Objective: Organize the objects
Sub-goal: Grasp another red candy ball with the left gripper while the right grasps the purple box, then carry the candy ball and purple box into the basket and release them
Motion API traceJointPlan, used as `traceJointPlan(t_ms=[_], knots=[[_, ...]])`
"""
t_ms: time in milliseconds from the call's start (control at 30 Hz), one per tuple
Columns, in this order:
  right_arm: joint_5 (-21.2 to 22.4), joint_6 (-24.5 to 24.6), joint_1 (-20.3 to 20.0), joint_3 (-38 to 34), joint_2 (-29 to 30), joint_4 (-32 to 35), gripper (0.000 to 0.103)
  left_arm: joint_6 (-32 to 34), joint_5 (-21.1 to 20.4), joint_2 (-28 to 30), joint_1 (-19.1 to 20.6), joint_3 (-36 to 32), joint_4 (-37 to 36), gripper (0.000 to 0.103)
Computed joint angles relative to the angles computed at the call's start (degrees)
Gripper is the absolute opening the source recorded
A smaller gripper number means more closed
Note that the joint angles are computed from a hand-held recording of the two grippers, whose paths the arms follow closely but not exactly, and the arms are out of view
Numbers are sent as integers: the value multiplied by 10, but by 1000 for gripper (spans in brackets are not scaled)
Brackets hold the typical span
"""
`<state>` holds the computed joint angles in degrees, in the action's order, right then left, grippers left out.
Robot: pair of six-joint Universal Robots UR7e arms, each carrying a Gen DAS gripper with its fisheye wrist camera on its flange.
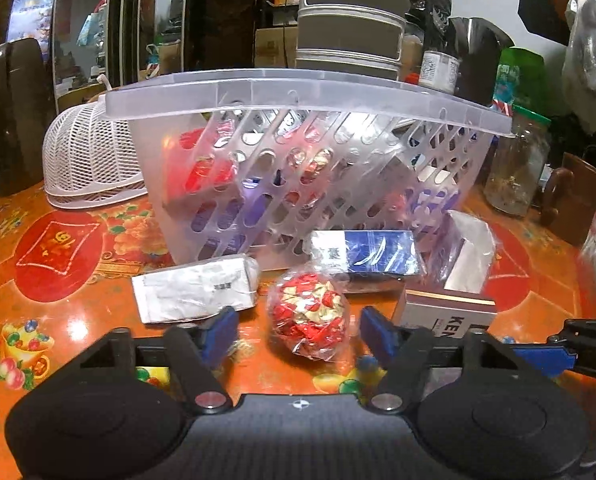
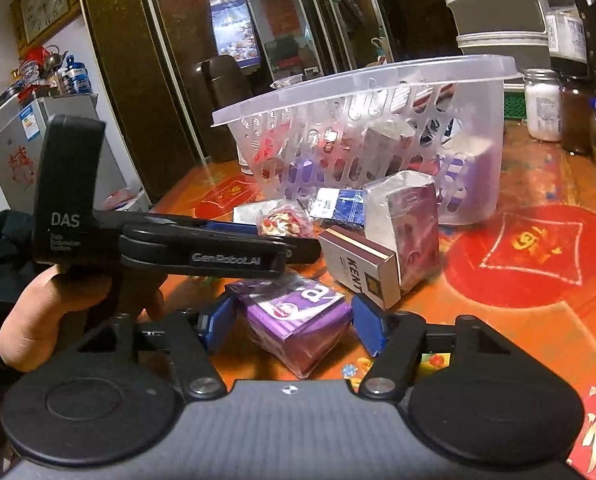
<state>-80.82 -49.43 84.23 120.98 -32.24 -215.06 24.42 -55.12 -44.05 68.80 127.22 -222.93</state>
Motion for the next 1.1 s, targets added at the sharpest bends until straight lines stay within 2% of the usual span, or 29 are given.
traceJointPlan(t_ms=[33, 67, 300, 433, 600, 667, 767, 800, 900, 967, 1033, 1100], knots=[[0, -4, 1, 0, 1, -2, 65, -1, -1, -1, 0, 1, 0, 51], [2, -6, 0, 0, 3, -6, 64, 0, 0, 0, -1, 2, -6, 47], [42, -18, -14, 11, 9, -42, 63, 28, -12, 5, -6, 23, -97, 46], [56, -21, -18, 12, 13, -54, 63, 28, -19, 1, -4, 27, -120, 46], [85, -28, -28, 21, 26, -109, 63, 32, -34, 1, -2, 33, -153, 46], [84, -14, -28, 25, 28, -133, 63, 22, -58, -7, 1, 44, -159, 46], [125, 15, -30, 56, -12, -135, 63, -4, -102, -30, 3, 64, -158, 46], [125, 23, -22, 62, -27, -148, 63, -5, -105, -34, -2, 70, -166, 46], [96, 30, 20, 40, -57, -145, 63, -13, -115, -71, -22, 76, -140, 46], [60, 36, 57, -6, -73, -92, 63, 0, -88, -92, -50, 59, -128, 46], [1, 34, 96, -76, -64, -43, 63, -1, -72, -115, -65, 19, -74, 46], [-63, 39, 125, -159, -39, 18, 63, -24, -36, -122, -67, -40, 22, 46]])
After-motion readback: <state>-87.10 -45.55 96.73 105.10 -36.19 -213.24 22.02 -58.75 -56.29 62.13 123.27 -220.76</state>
